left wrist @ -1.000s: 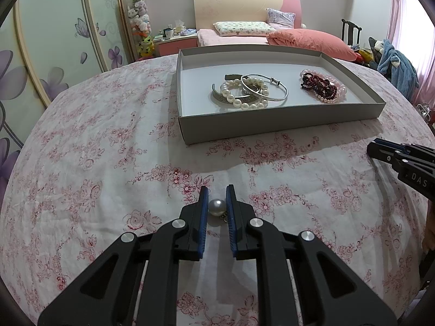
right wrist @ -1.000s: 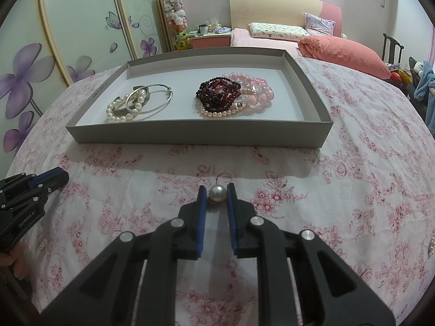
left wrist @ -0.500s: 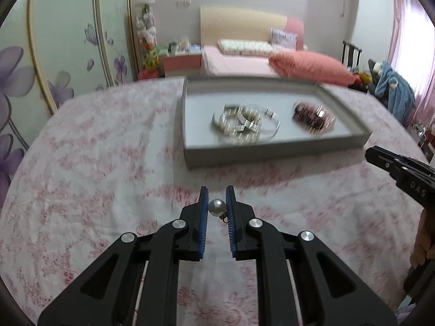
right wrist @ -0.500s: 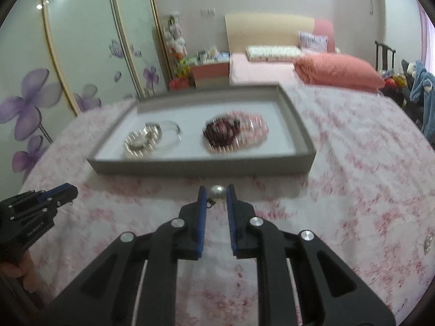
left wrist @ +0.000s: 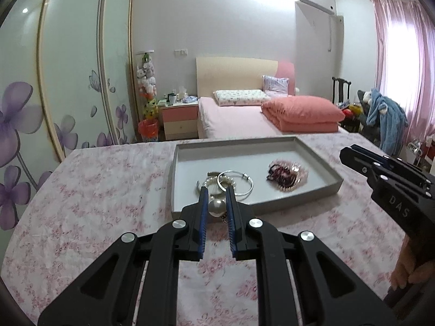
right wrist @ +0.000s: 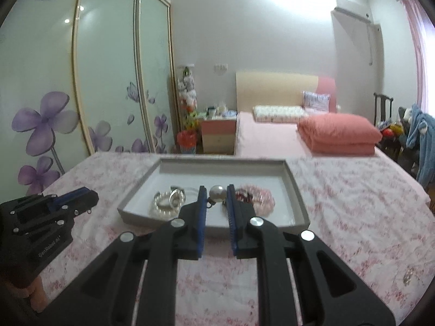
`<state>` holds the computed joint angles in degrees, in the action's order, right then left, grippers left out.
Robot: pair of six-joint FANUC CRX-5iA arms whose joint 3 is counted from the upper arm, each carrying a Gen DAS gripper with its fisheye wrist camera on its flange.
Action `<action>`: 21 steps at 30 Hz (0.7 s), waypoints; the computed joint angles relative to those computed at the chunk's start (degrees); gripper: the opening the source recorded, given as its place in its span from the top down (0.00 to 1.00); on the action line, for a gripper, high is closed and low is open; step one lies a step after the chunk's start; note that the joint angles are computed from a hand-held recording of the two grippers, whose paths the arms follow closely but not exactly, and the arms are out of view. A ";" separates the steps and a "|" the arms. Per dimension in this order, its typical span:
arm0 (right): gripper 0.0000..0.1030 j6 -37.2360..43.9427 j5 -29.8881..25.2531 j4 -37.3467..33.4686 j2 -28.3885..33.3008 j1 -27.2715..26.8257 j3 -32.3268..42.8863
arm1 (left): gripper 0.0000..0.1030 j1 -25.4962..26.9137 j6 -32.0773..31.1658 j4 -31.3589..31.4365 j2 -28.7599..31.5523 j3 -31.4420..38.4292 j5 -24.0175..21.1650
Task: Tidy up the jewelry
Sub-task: 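Carry the pearl with the right tool over the tray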
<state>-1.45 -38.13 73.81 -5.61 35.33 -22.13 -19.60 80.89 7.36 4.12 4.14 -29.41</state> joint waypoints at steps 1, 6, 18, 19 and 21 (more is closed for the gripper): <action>0.85 -1.24 -0.08 1.63 -0.08 -0.21 -0.26 | 0.86 -0.02 -0.35 0.57 0.13 0.03 0.57; 0.85 -4.34 -0.33 6.01 0.51 -1.36 0.04 | 0.86 -0.12 -1.82 2.56 0.30 -0.51 3.22; 0.85 -8.59 1.18 10.11 2.14 -4.15 0.97 | 0.86 -0.55 -3.95 5.29 2.53 0.38 6.57; 0.85 -8.80 1.32 10.23 2.33 -4.36 1.09 | 0.86 -0.58 -3.87 5.26 2.91 0.74 6.46; 0.85 -8.94 1.40 10.25 2.72 -4.49 1.36 | 0.86 -0.44 -4.52 6.11 3.45 1.00 6.49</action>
<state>-10.39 -36.73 84.06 -2.89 30.84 -20.76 -20.04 76.37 13.47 7.58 5.14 -22.92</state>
